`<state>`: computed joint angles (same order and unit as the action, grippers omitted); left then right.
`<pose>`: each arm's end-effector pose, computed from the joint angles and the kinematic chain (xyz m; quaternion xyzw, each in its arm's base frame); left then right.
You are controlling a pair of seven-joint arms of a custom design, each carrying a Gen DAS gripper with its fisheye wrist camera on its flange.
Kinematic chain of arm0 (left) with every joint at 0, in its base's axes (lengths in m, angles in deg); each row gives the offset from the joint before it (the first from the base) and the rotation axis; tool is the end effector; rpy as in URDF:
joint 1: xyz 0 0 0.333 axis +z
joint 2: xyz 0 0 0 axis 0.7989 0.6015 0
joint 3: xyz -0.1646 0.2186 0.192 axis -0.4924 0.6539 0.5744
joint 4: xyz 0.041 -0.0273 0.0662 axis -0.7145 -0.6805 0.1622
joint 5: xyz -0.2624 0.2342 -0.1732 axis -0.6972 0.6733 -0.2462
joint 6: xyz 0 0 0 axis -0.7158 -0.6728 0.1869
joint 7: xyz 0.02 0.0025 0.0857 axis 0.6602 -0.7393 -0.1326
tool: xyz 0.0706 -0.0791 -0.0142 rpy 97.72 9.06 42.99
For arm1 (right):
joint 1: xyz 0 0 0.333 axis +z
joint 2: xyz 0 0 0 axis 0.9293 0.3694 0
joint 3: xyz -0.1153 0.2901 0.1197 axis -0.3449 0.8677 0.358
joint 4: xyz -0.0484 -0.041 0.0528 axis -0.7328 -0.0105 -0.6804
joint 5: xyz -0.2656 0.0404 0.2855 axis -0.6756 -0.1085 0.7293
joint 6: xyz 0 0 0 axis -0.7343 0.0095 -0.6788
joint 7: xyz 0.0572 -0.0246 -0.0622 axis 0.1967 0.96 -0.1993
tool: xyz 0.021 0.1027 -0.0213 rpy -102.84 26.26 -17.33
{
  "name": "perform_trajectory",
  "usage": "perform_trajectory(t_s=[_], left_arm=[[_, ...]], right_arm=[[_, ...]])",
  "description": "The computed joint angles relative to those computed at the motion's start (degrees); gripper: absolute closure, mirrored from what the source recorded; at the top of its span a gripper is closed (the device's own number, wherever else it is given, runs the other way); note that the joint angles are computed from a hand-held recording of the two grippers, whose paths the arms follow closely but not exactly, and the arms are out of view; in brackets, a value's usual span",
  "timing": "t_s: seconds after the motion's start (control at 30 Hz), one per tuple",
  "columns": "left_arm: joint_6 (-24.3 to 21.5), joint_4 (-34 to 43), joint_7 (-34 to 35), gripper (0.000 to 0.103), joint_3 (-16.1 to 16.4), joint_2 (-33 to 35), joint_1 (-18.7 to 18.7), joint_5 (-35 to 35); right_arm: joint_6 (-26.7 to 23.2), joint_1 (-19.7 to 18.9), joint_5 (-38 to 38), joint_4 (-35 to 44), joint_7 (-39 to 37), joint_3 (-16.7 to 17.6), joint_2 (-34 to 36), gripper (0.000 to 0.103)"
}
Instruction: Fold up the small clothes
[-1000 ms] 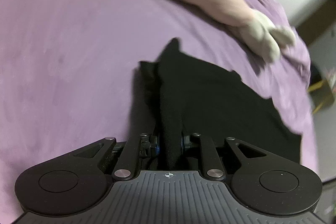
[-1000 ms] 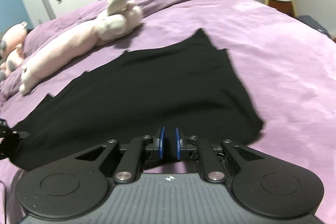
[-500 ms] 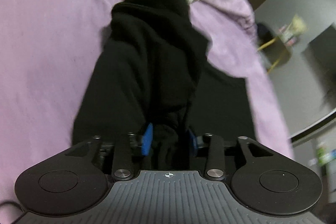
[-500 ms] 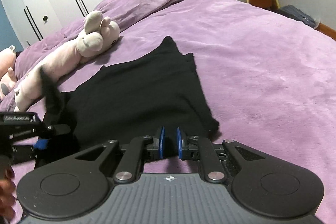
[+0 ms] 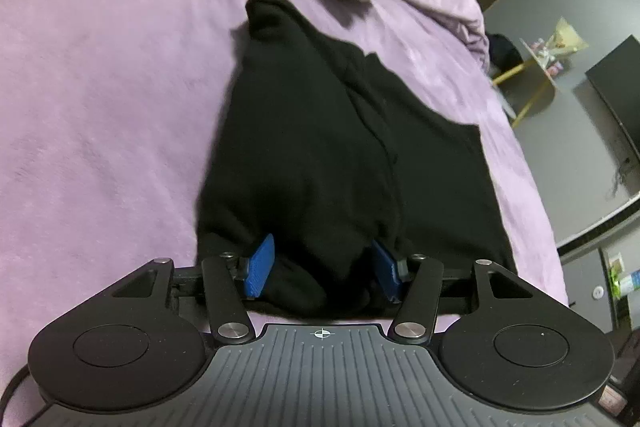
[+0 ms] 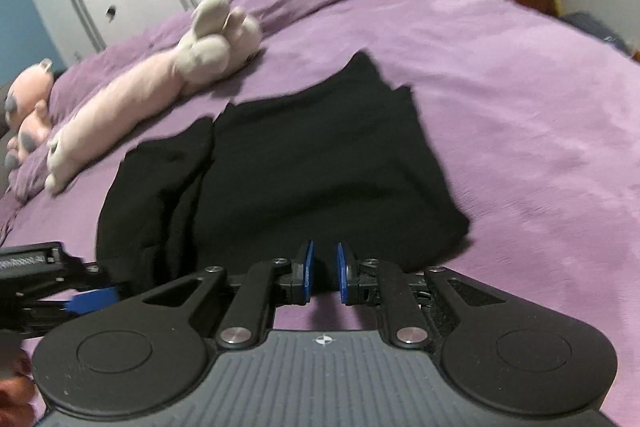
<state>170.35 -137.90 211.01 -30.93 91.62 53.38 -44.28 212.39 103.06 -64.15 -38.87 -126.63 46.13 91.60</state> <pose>0.7260 -0.1839 0.3537 0.5740 -0.7213 0.3824 0.0635 0.5487 0.3837 0.3585 -0.3915 0.8316 -0.2404 0.3121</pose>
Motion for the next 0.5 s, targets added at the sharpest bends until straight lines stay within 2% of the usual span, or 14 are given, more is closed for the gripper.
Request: perform_trajectory(t_s=[0.07,0.1,0.17,0.2,0.23,0.27,0.3,0.37,0.4,0.43,0.47,0.5], left_arm=[[-2.02,-0.25,-2.36,0.045,0.65,-1.28,0.86,-0.31],[-1.52,-1.30,-2.43,0.044,0.57,-2.27,1.51,-1.32],[1.86,-3.88,-3.73,0.035,1.64,-4.22,1.60,-2.31],[3.78,-4.91,-6.32,0.029,3.53,-4.84,0.35,-0.51],[4.52,-5.86,-9.59,0.031,5.95,-5.37,-1.12,2.85],[4.36,-5.71,-13.87,0.031,8.74,-5.26,-3.05,7.37],[4.15,-5.61,-16.69,0.031,10.22,-4.94,-3.90,10.54],[3.79,-5.13,-16.55,0.032,8.14,-4.05,-1.84,10.60],[4.34,-5.57,-15.91,0.031,7.07,-4.19,-0.90,10.09],[4.23,-5.39,-15.95,0.031,6.64,-4.00,-0.59,10.26],[3.71,-4.92,-16.11,0.031,6.43,-3.75,-0.35,10.60],[3.52,-4.69,-16.24,0.031,6.28,-3.62,-0.16,10.84]], right_arm=[[2.07,-0.78,-0.23,0.44,-1.03,-0.14,0.18,0.090],[4.01,-1.53,-0.01,0.86,-1.82,-0.22,0.44,0.089],[8.82,-2.61,-0.57,1.93,-1.43,-1.06,1.33,0.085],[12.52,-3.23,-1.36,2.71,-0.12,-1.82,2.15,0.081],[17.87,-3.73,-3.22,3.77,3.48,-3.27,3.41,0.075],[22.43,-3.91,-4.64,5.02,7.06,-4.78,4.82,0.073],[28.37,-3.64,-7.28,7.27,12.73,-7.33,7.05,0.072],[36.33,-1.93,-10.38,12.11,21.84,-12.53,11.45,0.071],[38.76,-1.85,-10.17,14.54,24.26,-13.81,13.63,0.070],[40.05,-3.08,-8.41,16.46,23.61,-13.10,15.44,0.070],[39.87,-5.09,-4.23,17.26,19.51,-10.72,16.56,0.070],[40.61,-5.63,-1.54,18.32,18.36,-10.34,17.89,0.068]])
